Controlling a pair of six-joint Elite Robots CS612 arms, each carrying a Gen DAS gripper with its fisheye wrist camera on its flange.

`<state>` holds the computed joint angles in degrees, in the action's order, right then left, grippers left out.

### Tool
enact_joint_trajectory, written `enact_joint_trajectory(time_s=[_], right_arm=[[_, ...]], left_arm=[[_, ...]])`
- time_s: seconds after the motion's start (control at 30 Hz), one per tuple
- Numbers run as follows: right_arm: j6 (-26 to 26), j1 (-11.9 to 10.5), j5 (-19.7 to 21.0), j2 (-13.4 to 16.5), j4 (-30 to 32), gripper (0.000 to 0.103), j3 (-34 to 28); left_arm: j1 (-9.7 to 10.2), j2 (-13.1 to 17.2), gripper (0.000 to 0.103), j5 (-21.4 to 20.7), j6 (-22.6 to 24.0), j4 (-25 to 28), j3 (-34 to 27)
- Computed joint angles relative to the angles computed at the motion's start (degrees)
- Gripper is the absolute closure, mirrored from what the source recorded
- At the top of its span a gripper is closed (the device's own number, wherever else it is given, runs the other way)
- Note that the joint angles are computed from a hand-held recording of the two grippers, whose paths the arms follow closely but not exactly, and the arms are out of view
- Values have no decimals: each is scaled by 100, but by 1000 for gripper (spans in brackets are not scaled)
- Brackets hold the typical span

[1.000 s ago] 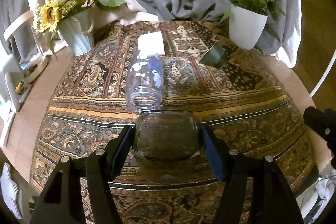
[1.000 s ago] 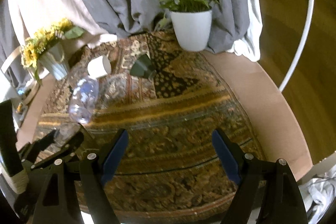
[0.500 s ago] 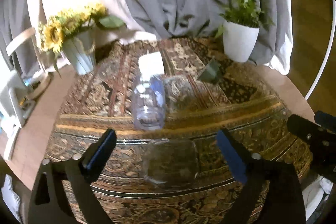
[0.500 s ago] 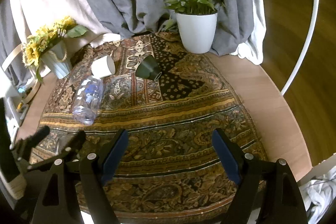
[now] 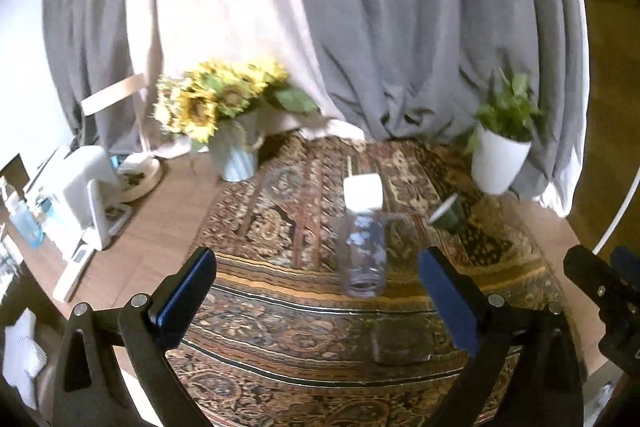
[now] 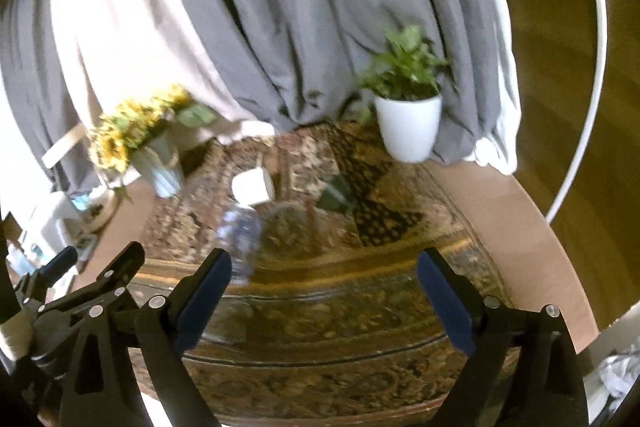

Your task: Flip cup upside down

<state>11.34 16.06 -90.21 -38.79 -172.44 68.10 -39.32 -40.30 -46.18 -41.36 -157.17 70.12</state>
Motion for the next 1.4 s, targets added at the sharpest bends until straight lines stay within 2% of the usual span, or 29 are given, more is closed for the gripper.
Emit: enact_joint_trajectory(time_s=[0.23, 0.5, 0.8, 1.4], right_arm=[[-19, 71, 110, -106, -521, 9, 154], [-110, 212, -144, -171, -907, 5, 242], [-155, 314, -322, -167, -977, 5, 230], [-172, 364, -464, -134, -959, 5, 164]], left_arm=[[-33, -291, 0, 319, -52, -456, 433], [-51, -443, 0, 580, 179, -823, 672], [-40, -508, 0, 673, 283, -745, 778], [-28, -485, 0, 895, 571, -768, 770]])
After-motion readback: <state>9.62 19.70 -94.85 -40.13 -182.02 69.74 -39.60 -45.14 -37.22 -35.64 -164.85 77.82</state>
